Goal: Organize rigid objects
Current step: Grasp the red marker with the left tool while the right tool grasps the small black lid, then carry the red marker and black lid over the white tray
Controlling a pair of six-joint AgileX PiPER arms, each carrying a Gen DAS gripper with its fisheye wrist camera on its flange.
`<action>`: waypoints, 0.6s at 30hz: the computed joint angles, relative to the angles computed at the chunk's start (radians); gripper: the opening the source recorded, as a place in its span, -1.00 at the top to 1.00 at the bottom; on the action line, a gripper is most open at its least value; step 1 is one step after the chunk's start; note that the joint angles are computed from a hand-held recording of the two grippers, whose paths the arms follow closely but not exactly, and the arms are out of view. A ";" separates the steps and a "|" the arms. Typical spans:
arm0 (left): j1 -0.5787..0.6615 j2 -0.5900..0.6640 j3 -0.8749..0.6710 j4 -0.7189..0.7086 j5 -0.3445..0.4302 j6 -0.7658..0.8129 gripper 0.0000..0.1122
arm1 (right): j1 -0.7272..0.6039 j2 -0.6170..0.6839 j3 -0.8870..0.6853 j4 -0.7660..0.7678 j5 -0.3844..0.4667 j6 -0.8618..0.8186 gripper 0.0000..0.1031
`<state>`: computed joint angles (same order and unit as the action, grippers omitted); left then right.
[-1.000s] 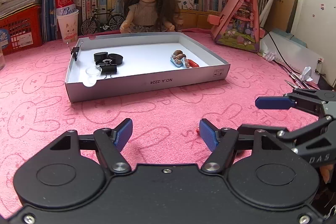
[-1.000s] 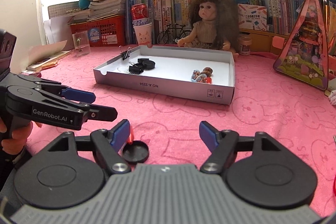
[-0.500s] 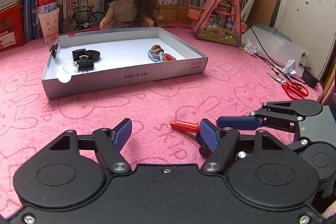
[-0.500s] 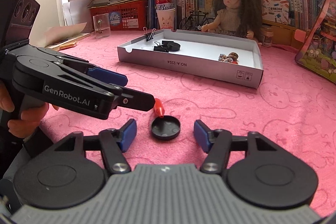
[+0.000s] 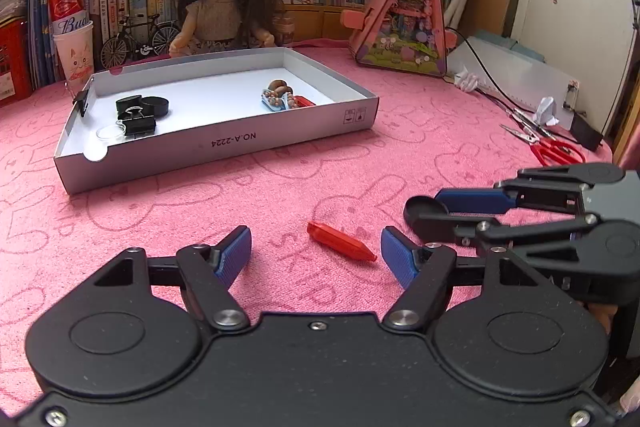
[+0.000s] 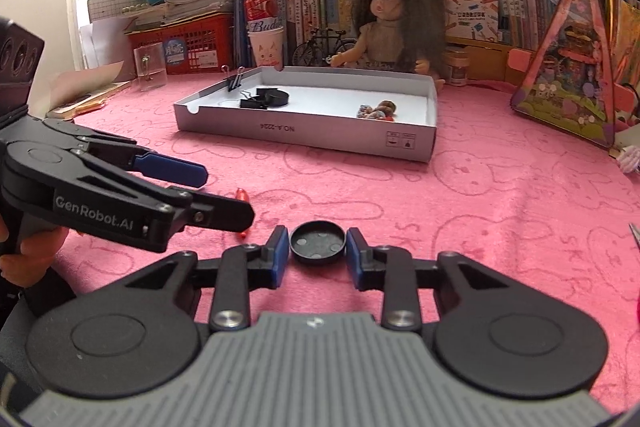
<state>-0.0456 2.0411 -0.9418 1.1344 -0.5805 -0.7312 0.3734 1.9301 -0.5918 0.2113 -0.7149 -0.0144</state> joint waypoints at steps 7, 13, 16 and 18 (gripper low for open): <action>-0.038 0.007 0.035 -0.164 -0.015 0.256 -0.24 | -0.010 0.005 -0.001 0.040 -0.004 -0.017 0.30; -0.049 0.032 0.003 -0.129 -0.014 0.318 -0.05 | -0.003 0.009 -0.012 0.065 -0.002 -0.034 0.29; -0.035 0.037 -0.008 -0.050 -0.032 0.241 0.28 | -0.004 0.010 -0.017 0.072 0.000 -0.039 0.29; -0.038 0.033 0.003 -0.077 -0.034 0.268 0.29 | -0.002 0.010 -0.021 0.082 0.003 -0.047 0.29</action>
